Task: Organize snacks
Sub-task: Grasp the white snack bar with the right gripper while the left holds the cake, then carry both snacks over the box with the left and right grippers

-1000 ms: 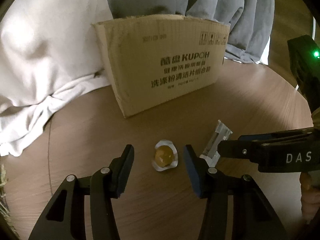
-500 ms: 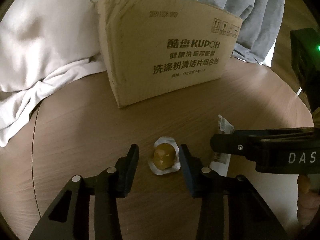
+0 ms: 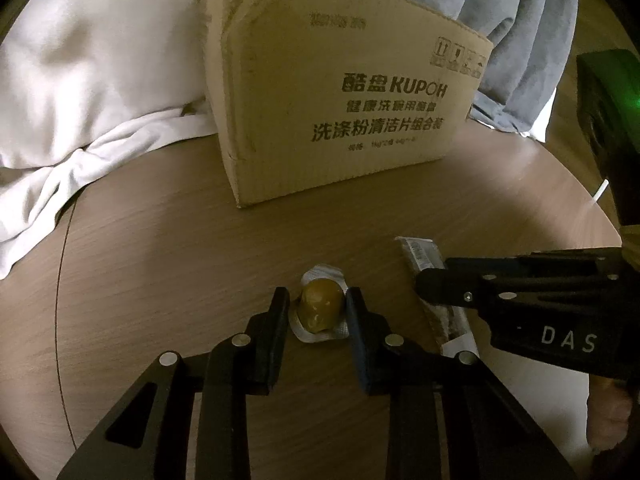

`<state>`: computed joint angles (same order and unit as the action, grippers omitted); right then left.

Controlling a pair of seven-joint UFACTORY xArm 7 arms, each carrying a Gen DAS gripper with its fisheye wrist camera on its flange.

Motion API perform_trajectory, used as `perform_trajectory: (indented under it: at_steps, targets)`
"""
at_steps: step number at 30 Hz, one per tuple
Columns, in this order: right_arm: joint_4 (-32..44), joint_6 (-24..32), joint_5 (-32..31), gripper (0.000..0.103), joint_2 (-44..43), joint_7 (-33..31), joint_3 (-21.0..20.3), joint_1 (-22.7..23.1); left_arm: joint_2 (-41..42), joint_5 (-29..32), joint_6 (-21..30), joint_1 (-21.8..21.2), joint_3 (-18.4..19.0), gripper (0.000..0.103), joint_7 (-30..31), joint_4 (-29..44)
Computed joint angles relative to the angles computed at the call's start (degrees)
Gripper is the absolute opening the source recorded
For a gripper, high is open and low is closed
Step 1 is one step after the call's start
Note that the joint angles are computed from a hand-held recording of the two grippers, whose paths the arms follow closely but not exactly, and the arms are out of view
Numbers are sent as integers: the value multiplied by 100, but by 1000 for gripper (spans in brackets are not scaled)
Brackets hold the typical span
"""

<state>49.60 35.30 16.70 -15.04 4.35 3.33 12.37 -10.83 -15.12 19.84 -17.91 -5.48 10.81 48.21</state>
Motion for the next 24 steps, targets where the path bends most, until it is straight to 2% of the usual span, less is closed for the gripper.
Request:
perform_trajectory:
  at_steps: [5, 15, 24]
  targets:
    - [-48, 1, 63, 23, -103, -184, -60, 22, -246, 345, 7, 103, -135, 28, -538, -71]
    - [-255, 32, 318, 21, -643, -755, -245, 75, -900, 1411, 63, 392, -528, 28, -2007, -261]
    - [-416, -43, 376, 21, -1260, -994, -369, 107, -1368, 1742, 154, 386, -656, 28, -2754, -206]
